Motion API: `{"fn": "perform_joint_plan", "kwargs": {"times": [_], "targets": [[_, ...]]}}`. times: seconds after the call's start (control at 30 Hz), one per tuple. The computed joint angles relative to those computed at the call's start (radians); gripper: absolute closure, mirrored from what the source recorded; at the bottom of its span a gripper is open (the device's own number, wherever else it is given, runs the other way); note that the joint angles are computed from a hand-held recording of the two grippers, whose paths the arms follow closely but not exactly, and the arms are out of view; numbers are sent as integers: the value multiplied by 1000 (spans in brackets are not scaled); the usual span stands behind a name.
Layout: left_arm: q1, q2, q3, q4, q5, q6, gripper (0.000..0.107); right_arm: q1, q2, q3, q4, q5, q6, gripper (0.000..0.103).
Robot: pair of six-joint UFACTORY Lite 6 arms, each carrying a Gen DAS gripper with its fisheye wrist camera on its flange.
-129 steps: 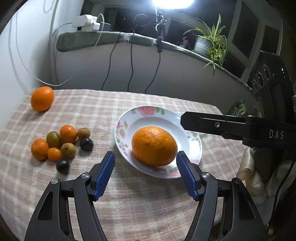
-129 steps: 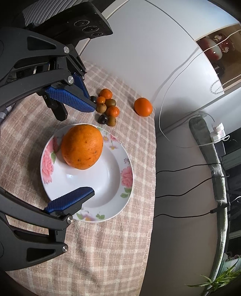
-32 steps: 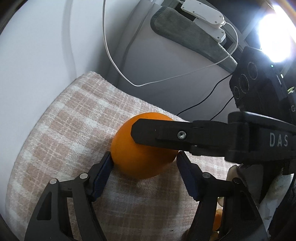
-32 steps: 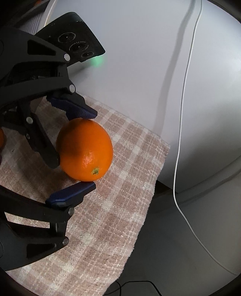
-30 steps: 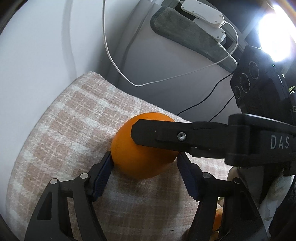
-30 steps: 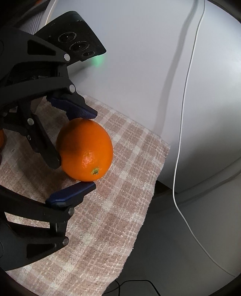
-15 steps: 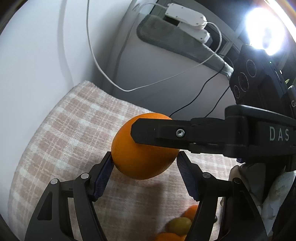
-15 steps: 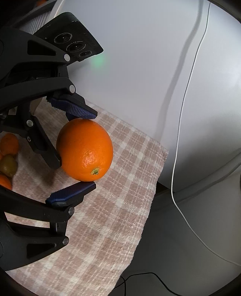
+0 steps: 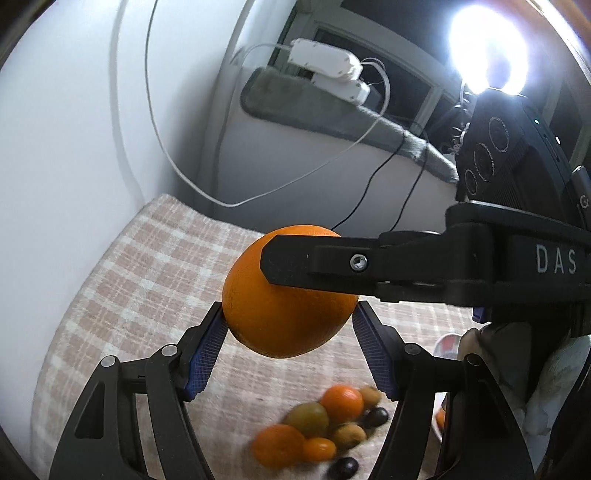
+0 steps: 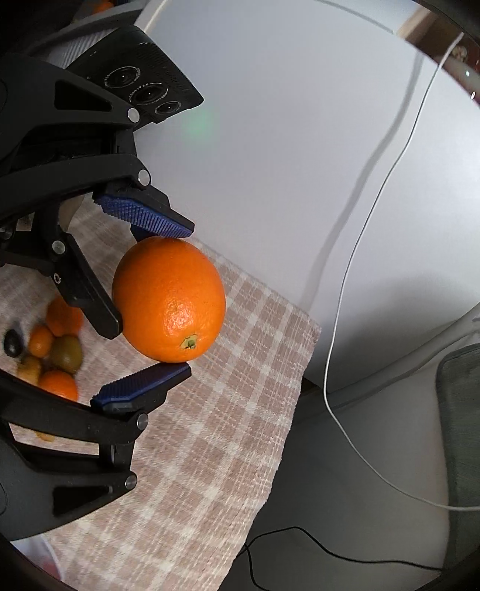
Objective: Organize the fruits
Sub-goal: 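Carry the second orange in the right tool to the plate and release it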
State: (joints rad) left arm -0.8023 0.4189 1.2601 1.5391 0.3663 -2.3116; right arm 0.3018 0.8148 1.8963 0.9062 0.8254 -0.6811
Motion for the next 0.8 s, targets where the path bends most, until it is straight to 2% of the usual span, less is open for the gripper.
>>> {"fn": "perform_joint_plan", "kwargs": {"times": [0.37, 0.53, 0.8], "targets": [[-186, -22, 68, -154, 186, 133, 38, -48, -369, -419, 114, -42, -177, 31], [-251, -10, 94, -170, 235, 131, 38, -80, -513, -580, 152, -51, -244, 31], [-355, 59, 203, -231, 309, 184, 38, -184, -716, -804, 200, -9, -344, 31]]}}
